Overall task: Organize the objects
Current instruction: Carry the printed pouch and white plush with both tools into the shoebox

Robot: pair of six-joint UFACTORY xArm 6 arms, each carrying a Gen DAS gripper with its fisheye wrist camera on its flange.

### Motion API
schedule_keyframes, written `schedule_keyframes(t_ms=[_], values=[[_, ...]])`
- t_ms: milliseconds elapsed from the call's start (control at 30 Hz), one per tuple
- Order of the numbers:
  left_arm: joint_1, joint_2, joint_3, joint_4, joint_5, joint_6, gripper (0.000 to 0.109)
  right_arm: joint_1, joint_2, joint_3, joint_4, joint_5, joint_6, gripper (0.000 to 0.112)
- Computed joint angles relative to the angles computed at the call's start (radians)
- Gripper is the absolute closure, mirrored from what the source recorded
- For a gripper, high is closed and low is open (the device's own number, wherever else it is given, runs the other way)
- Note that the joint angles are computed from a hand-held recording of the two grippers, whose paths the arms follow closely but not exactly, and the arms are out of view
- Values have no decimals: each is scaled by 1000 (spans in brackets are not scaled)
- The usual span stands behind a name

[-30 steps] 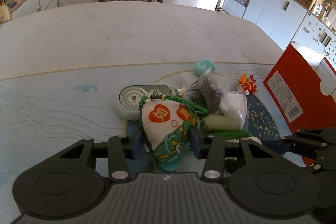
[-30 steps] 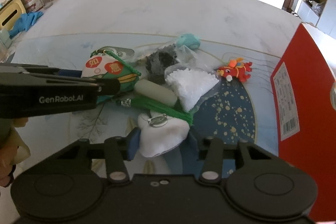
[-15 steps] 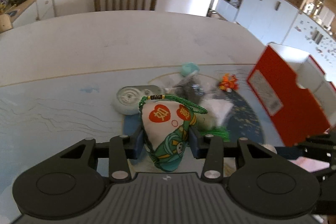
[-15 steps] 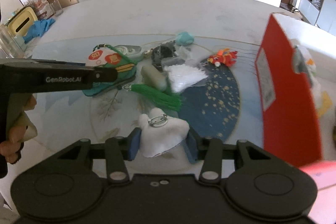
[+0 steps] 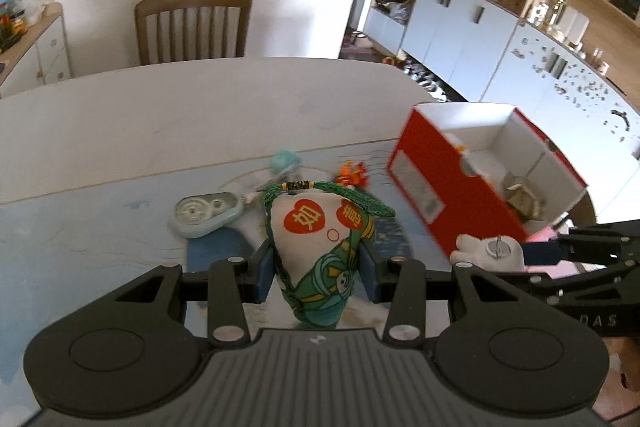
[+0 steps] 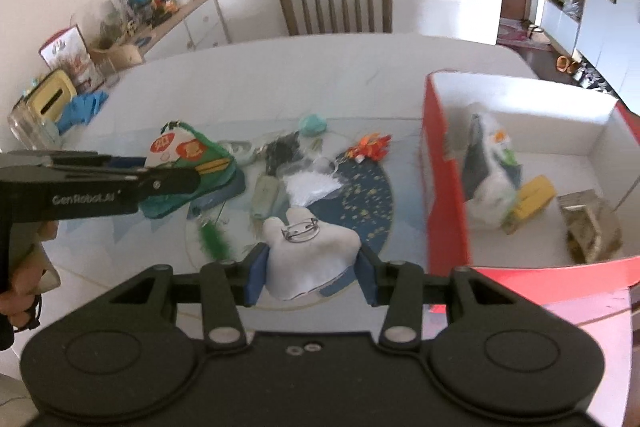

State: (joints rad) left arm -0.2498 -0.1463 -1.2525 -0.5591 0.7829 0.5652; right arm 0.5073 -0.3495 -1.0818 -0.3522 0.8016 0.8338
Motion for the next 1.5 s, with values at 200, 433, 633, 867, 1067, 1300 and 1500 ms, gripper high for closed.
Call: schedule_keyframes(t_ms=[200, 433, 633, 867, 1067, 1300, 1500], values=[[-49, -39, -20, 50, 39, -44, 67, -16, -92, 41, -21, 20, 3, 68], [-128, -46, -66, 79, 38, -93, 66, -68, -189, 97, -20, 28, -35, 68], [-208, -1, -151, 120, 20, -152, 66, -146, -267, 144, -7, 31, -107, 68], [-321, 97, -297, 193, -16, -215, 66, -299, -330, 190, 66, 4, -263, 68], [-408, 216, -433, 282, -14, -291, 66, -426, -345, 223, 157, -35, -406, 68], [-472, 340, -536, 353, 8, -368, 66, -540, -316, 241, 251, -65, -547, 68], [-500, 430, -606, 411, 68, -430, 66, -606, -242, 224, 330, -92, -674, 68]])
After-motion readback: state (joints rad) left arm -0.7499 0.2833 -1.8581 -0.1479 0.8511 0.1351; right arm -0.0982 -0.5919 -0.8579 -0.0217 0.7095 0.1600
